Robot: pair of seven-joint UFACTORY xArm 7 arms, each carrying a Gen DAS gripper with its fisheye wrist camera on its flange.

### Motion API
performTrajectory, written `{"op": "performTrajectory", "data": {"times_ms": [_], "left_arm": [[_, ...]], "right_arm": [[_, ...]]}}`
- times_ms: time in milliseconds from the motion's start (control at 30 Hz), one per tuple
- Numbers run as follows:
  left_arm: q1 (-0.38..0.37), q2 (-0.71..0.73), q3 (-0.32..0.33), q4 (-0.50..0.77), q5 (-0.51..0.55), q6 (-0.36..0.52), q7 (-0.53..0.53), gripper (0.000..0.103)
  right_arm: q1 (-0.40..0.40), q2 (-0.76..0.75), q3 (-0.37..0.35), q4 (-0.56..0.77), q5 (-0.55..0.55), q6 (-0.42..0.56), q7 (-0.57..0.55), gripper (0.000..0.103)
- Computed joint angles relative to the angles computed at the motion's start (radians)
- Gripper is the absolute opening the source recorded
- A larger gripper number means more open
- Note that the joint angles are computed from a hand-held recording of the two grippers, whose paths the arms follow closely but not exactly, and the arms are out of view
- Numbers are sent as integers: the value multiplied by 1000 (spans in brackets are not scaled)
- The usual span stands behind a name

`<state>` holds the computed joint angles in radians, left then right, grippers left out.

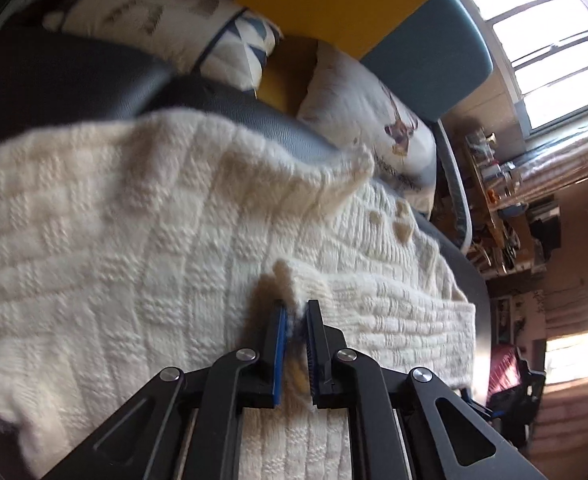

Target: Fold clothes

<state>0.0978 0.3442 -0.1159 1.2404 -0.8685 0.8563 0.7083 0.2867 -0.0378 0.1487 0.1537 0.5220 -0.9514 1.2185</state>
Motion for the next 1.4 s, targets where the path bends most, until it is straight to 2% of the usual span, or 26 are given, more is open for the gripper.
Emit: {"op": "performTrajectory", "data": {"times_ms": [33, 67, 100, 133, 167, 200, 300, 367, 533, 633, 767, 900, 1033, 1267, 1333, 1400], "left_arm": [[-5, -2, 3, -3, 5, -24, -4, 7], [-15, 1, 8, -3, 24, -50, -20, 2], [-23, 4, 12, -3, 45, -77, -37, 2], [-25, 11, 13, 3, 65, -84, -49, 2], [-19, 22, 11, 14, 78, -66, -53, 2], [-10, 33, 8, 26, 89, -41, -52, 2], [43, 76, -5, 89, 57, 112, -59, 3], [65, 94, -6, 119, 36, 176, -69, 9], [53, 97, -11, 140, 64, 221, -49, 14], [56, 95, -14, 140, 34, 242, -43, 21], [99, 117, -10, 157, -51, 311, -55, 24], [116, 127, -5, 159, -94, 338, -54, 34], [90, 133, -13, 154, -84, 335, -56, 45], [105, 146, -17, 154, -134, 399, -73, 49], [113, 146, -5, 154, -147, 389, -84, 53], [99, 149, -2, 165, -118, 368, -87, 53]], "right_arm": [[19, -29, 10, 18, 63, 85, -85, 92], [61, -36, -23, 31, 84, 133, -128, 92], [72, -31, -40, 37, 63, 155, -129, 92], [42, -20, -35, 29, 0, 142, -90, 92], [-10, -7, -14, 19, -69, 115, -48, 92], [-20, -5, -17, 14, -95, 110, -32, 91], [-39, -21, -32, 5, -155, 131, -16, 91], [-49, -33, -36, 3, -180, 157, -21, 91], [-59, -38, -33, -5, -204, 174, -35, 91], [-70, -54, -44, -9, -246, 199, -33, 91], [-88, -65, -61, -11, -307, 217, -18, 91], [-94, -72, -56, -10, -311, 230, -23, 91], [-99, -72, -65, -16, -337, 223, -3, 91], [-114, -77, -74, -14, -382, 240, 7, 91], [-113, -80, -67, -11, -368, 251, -6, 91], [-110, -83, -59, -9, -348, 261, -17, 91]]}}
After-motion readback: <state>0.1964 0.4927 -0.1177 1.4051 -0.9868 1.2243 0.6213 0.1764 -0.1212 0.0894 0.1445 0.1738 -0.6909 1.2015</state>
